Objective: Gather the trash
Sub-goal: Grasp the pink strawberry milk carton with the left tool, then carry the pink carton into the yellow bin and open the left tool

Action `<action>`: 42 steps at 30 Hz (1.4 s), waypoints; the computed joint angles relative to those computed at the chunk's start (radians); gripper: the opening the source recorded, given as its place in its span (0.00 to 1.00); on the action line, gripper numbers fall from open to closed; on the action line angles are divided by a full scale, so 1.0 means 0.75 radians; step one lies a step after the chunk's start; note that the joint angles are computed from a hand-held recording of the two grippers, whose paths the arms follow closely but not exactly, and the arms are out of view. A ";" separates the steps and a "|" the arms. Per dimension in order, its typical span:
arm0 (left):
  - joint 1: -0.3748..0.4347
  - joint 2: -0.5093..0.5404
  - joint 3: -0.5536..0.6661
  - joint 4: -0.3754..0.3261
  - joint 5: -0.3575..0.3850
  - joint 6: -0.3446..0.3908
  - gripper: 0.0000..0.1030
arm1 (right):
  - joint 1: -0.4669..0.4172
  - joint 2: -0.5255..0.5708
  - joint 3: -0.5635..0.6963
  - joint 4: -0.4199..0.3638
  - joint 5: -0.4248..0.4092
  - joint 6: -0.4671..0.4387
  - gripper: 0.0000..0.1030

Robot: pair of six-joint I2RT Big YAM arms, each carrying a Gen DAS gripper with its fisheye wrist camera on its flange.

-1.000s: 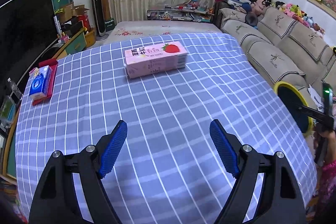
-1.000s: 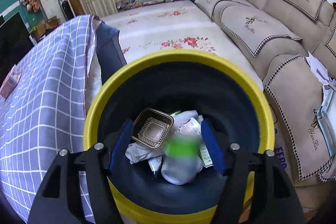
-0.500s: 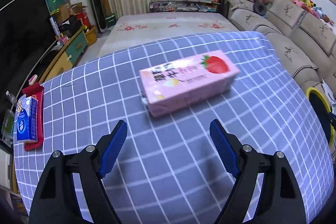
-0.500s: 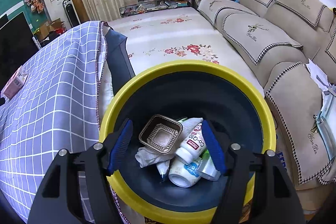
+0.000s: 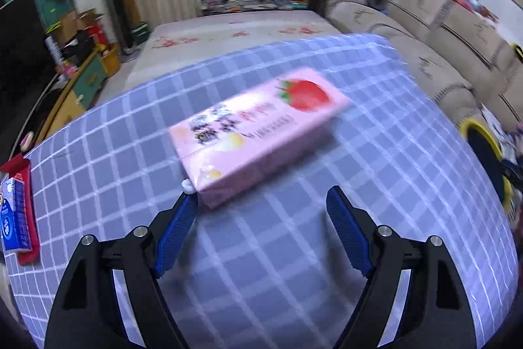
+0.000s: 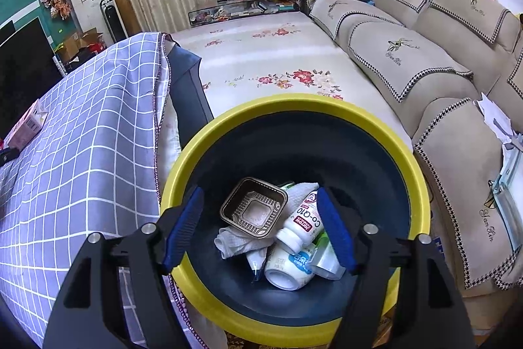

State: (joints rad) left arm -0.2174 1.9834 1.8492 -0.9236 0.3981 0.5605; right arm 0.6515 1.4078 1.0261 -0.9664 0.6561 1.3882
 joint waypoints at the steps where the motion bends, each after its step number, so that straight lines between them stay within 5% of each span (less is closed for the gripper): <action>1: -0.006 -0.020 -0.024 -0.025 0.031 0.032 0.78 | 0.000 -0.001 -0.002 0.006 -0.002 -0.001 0.66; 5: -0.051 -0.139 -0.176 -0.111 0.127 0.211 0.78 | 0.000 0.004 -0.004 0.040 -0.004 -0.021 0.66; 7: -0.080 -0.210 -0.267 -0.039 0.094 0.237 0.78 | 0.001 0.002 -0.004 0.051 -0.004 -0.033 0.66; 13: -0.079 -0.253 -0.275 0.124 0.022 0.046 0.78 | 0.005 -0.027 -0.033 0.063 0.008 -0.019 0.66; 18: -0.092 -0.161 -0.174 0.141 -0.105 0.036 0.79 | 0.005 -0.039 -0.055 0.077 -0.003 -0.006 0.66; 27: -0.151 0.058 0.089 0.008 -0.189 0.005 0.79 | 0.008 -0.039 -0.055 0.093 0.002 -0.011 0.66; 36: -0.194 0.163 0.237 -0.082 -0.216 -0.081 0.48 | 0.011 -0.046 -0.057 0.088 -0.001 -0.010 0.66; 42: -0.225 0.025 0.027 0.062 -0.236 -0.057 0.47 | 0.046 -0.086 -0.093 0.059 0.014 0.060 0.66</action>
